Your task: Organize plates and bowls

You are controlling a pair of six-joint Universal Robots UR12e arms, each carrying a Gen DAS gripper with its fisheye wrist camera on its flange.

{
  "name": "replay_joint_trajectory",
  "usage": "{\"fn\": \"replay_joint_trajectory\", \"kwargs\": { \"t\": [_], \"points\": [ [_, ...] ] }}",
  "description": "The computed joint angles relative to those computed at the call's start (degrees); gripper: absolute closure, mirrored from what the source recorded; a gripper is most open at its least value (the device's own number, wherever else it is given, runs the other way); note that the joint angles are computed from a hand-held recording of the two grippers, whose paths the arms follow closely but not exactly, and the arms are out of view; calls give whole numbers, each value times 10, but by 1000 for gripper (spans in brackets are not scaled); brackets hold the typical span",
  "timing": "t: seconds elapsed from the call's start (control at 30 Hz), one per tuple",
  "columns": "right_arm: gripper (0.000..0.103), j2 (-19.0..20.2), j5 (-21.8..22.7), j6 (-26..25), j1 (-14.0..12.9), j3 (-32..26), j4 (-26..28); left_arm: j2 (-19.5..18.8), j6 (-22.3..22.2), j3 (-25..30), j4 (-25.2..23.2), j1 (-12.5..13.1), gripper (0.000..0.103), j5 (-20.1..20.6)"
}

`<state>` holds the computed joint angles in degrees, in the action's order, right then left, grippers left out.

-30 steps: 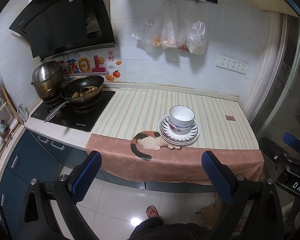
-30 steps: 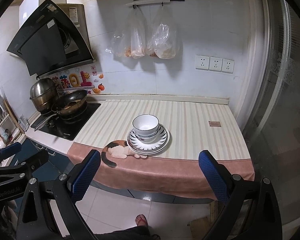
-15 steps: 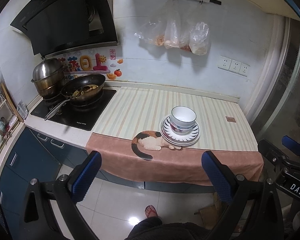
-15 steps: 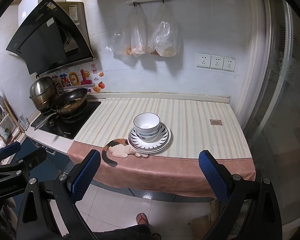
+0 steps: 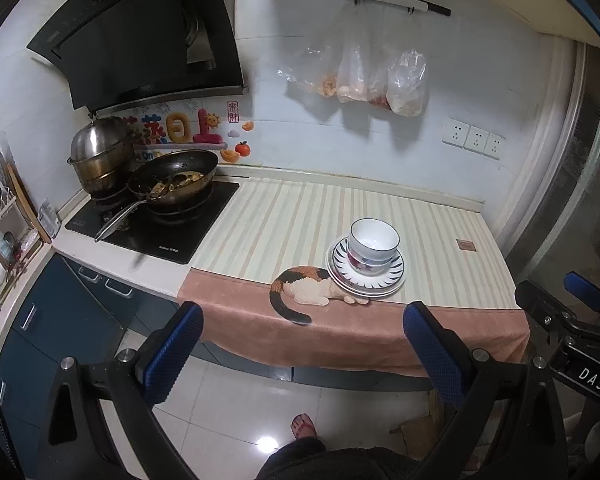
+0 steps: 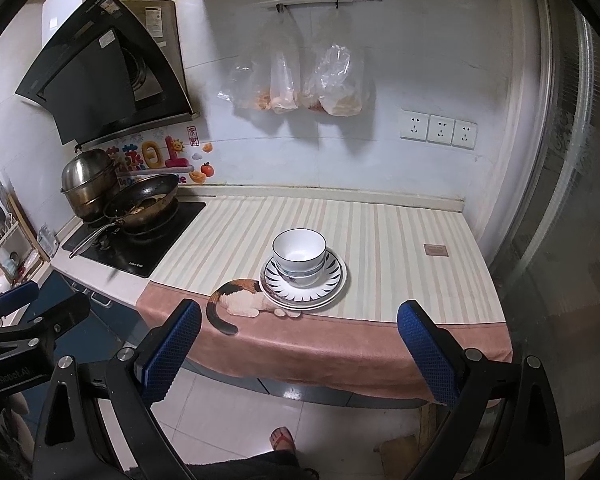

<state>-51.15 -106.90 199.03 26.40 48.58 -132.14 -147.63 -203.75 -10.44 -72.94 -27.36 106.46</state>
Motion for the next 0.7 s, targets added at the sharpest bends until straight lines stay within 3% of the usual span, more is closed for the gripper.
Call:
{"fn": "replay_joint_trajectory", "kwargs": {
  "t": [0.7],
  "points": [
    [2, 4, 1, -1, 0, -3, 0, -15, 5, 30, -17, 2, 0, -5]
  ]
}}
